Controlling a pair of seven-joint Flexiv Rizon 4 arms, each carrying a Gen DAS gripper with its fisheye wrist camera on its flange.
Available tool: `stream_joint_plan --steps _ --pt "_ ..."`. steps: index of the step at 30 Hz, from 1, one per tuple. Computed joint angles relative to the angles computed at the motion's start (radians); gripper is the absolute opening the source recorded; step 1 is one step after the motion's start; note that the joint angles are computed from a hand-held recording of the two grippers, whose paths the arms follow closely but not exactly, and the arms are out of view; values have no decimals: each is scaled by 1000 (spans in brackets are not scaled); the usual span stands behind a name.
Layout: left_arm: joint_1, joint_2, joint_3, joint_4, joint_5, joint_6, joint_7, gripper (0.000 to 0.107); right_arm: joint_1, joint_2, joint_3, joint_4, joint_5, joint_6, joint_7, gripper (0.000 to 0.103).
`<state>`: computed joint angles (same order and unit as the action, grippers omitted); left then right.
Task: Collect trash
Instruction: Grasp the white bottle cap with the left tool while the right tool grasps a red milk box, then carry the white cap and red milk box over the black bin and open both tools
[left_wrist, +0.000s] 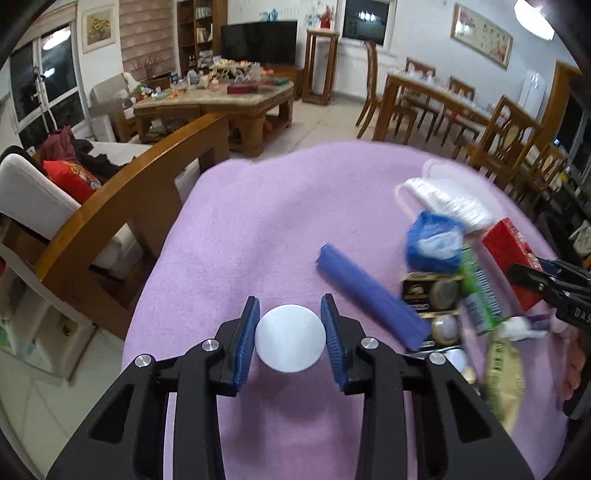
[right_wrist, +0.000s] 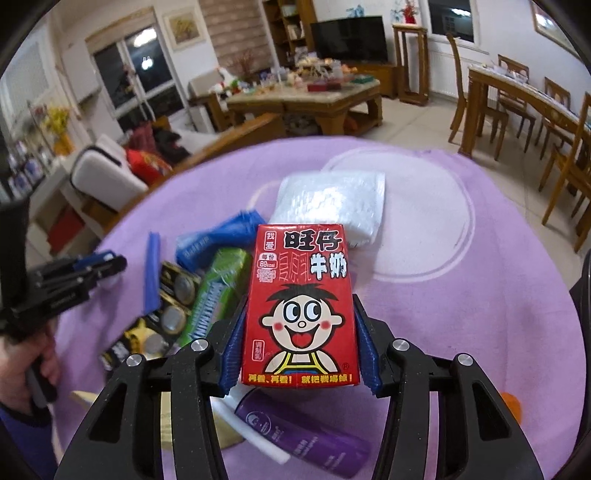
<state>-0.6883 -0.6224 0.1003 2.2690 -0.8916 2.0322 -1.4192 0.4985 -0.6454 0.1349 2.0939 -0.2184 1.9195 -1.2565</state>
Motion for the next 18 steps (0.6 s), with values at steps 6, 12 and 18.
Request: stream_joint_plan --steps 6,12,18 --pt "32 65 -64 8 108 83 -33 34 -168 48 117 69 -77 100 16 51" --pt "0 47 -107 -120 126 94 39 34 -322 112 145 165 -186 207 78 51" --pt "31 -38 -179 -319 253 18 37 34 -482 157 96 253 -304 318 157 51"
